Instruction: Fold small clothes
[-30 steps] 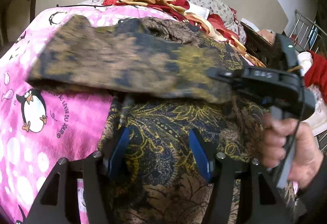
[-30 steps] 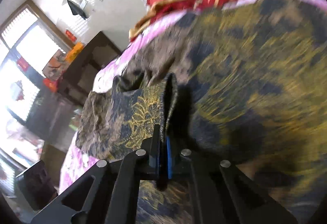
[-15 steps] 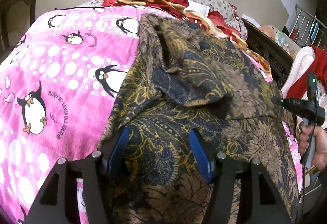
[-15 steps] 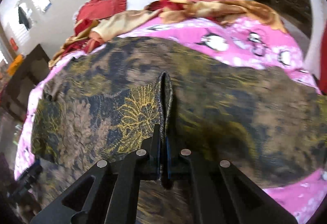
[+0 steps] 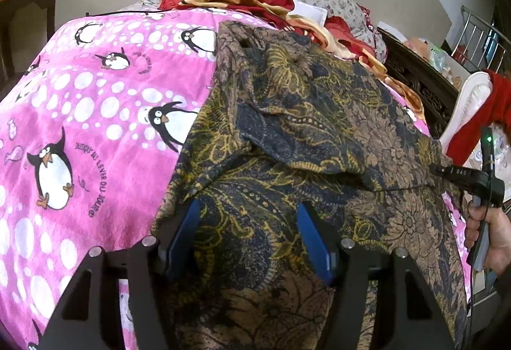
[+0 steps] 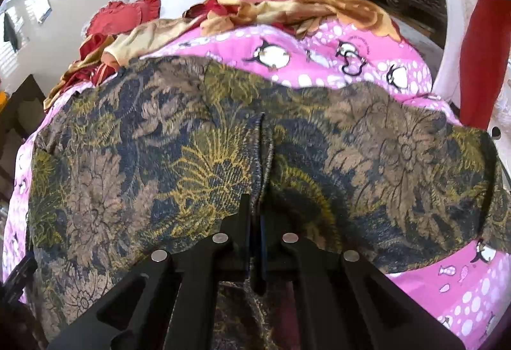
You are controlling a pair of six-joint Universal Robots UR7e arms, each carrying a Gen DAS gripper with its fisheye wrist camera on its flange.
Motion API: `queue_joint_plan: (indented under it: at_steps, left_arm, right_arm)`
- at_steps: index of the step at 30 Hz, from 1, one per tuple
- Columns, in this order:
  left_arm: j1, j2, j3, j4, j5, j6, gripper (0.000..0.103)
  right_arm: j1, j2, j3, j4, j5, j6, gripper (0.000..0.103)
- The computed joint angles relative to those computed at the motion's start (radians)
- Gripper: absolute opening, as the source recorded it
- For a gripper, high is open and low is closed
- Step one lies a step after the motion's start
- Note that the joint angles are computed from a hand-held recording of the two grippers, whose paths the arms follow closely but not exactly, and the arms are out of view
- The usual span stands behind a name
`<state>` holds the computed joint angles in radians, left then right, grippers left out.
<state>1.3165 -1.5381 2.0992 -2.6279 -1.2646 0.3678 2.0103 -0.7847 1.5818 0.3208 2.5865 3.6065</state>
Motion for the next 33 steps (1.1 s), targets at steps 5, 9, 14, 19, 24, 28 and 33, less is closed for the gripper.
queue_joint_plan:
  at_steps: [5, 9, 14, 19, 24, 28, 33]
  left_arm:
    - [-0.067, -0.008, -0.03, -0.055, 0.018, 0.043, 0.067]
    - [-0.09, 0.096, -0.149, -0.098, 0.031, 0.015, 0.063]
    - [-0.116, 0.236, -0.232, -0.064, 0.185, -0.02, 0.001]
    - [-0.117, 0.265, -0.221, -0.063, 0.209, 0.017, 0.001]
    - [-0.094, 0.221, -0.234, 0.001, 0.014, 0.017, 0.001]
    - [-0.077, 0.295, -0.285, 0.098, 0.101, 0.009, 0.001]
    - [-0.043, 0.309, -0.303, 0.063, 0.155, 0.009, 0.003]
  right_arm:
    - [0.009, -0.008, 0.002, 0.033, 0.011, 0.009, 0.0]
    - [0.08, -0.06, 0.043, -0.096, 0.134, -0.107, 0.009]
    - [0.116, -0.099, 0.097, -0.278, 0.084, -0.194, 0.012]
    - [0.098, 0.001, 0.03, -0.261, -0.005, -0.228, 0.012]
    - [0.046, 0.069, 0.009, -0.218, -0.033, -0.169, 0.013]
    - [0.045, 0.077, 0.006, -0.228, -0.023, -0.172, 0.015]
    - [0.036, 0.054, 0.037, -0.261, -0.056, -0.181, 0.017]
